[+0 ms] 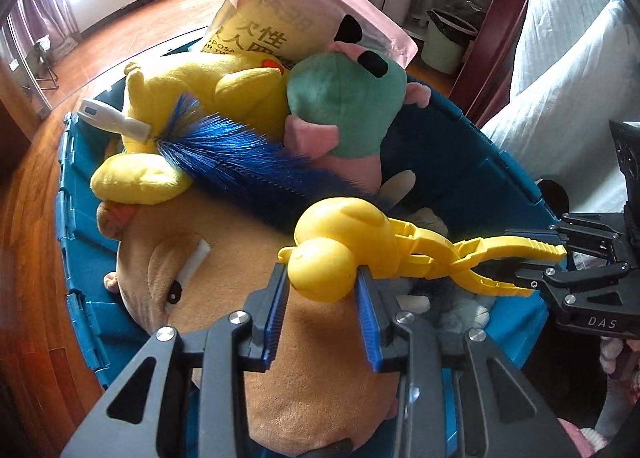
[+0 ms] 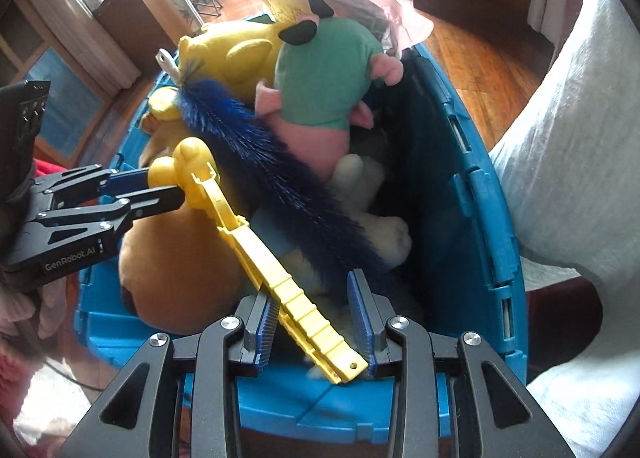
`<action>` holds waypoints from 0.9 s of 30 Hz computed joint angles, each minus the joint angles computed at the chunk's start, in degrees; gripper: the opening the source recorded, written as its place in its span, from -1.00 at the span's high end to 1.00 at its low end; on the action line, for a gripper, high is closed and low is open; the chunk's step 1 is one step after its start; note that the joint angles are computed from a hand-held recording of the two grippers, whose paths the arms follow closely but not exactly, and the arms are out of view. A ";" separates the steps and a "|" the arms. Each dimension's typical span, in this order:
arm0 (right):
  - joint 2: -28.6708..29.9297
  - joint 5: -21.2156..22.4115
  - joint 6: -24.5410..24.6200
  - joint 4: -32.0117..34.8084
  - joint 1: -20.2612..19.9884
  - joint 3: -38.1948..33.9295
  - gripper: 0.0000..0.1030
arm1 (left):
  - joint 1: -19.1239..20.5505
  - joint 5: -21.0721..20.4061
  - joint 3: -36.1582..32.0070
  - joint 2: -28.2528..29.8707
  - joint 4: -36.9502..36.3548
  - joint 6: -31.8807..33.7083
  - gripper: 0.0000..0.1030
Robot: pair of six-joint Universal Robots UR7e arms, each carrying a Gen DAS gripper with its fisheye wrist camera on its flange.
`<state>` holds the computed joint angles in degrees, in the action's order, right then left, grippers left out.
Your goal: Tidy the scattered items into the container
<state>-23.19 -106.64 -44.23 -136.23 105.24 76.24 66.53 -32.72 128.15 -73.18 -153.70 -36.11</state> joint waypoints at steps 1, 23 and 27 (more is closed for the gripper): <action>0.35 -1.03 -0.11 -0.57 0.17 -0.15 0.31 | 0.17 0.00 -0.31 0.11 0.82 -0.49 0.33; 0.66 -7.27 -0.82 -5.50 2.80 1.59 -0.91 | -3.29 4.13 -0.13 -5.84 21.27 -18.45 -0.55; 0.49 -7.82 -1.24 -6.64 3.22 2.05 -0.91 | -3.57 4.47 0.41 -6.70 21.46 -19.06 -0.55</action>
<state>-22.70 -114.46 -45.47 -142.87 108.46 78.29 62.96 -28.25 128.56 -79.89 -132.24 -55.17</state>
